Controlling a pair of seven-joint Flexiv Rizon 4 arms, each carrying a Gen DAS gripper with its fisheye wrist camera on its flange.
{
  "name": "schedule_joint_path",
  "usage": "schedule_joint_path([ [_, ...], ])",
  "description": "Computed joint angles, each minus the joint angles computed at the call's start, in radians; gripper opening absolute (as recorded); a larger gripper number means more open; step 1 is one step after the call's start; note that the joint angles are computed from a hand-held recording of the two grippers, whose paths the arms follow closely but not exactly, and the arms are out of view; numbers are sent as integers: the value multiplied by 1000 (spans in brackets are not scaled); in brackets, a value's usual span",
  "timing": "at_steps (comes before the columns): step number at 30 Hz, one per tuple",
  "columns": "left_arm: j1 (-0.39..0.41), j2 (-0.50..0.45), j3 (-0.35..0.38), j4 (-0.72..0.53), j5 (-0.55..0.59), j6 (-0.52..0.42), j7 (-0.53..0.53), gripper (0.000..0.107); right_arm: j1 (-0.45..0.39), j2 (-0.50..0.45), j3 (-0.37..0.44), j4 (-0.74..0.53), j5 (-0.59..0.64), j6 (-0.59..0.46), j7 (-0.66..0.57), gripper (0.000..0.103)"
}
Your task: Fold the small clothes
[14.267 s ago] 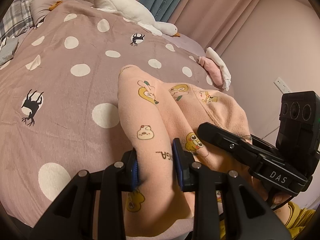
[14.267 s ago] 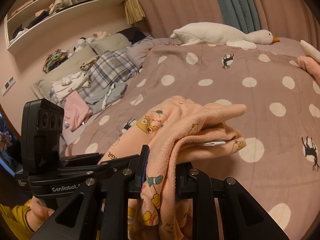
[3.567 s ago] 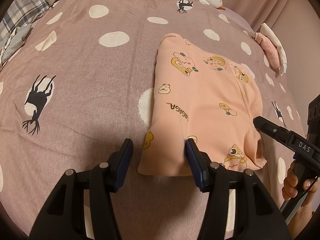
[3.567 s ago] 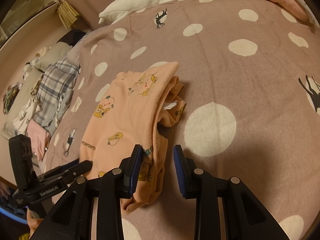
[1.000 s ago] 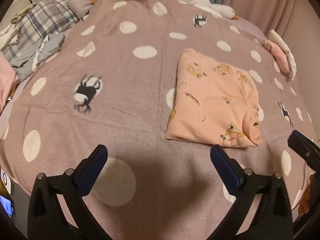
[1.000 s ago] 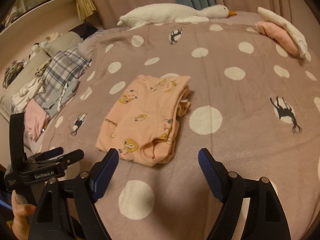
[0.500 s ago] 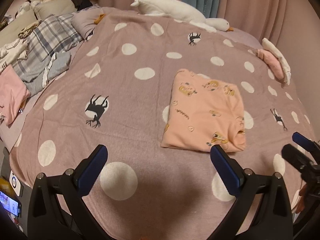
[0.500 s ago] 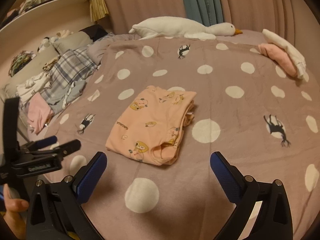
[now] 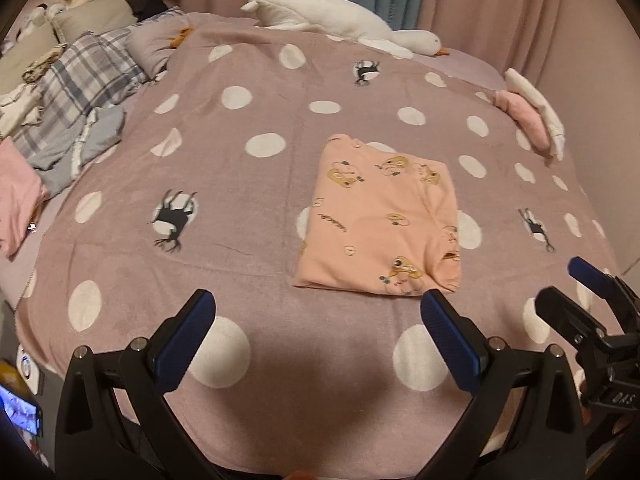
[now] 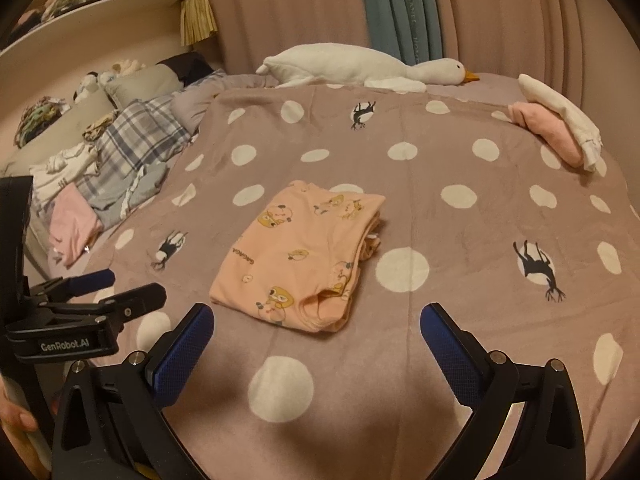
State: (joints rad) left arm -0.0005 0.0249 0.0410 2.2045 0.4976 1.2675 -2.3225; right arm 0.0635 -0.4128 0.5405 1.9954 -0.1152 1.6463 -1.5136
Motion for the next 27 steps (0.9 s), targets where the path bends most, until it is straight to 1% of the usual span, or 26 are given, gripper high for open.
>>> schedule_joint_path([
  [1, -1, 6, -4, -9, 18, -28, -16, 103, -1, 0, 1, 0, 1, -3, 0, 102],
  [5, 1, 8, -1, 4, -5, -11, 10, 103, 4, 2, -2, -6, 11, -15, 5, 102],
  [8, 3, 7, -5, -2, 1, -27, 8, 103, 10, 5, -6, -10, 20, -21, 5, 102],
  [12, 3, -2, -2, -5, -21, -31, 29, 103, 17, 9, -9, -12, 29, -18, -4, 102],
  [15, 1, -7, -1, -11, -18, -38, 27, 103, 10, 4, 0, -18, 34, -22, -14, 102],
  [20, -3, -20, 6, -5, -56, -19, 61, 103, 24, 1, -16, -30, 44, -42, -12, 102],
  [27, -8, -33, 16, 7, -97, 12, 95, 103, 23, -3, -9, -48, 82, -71, -41, 102],
])
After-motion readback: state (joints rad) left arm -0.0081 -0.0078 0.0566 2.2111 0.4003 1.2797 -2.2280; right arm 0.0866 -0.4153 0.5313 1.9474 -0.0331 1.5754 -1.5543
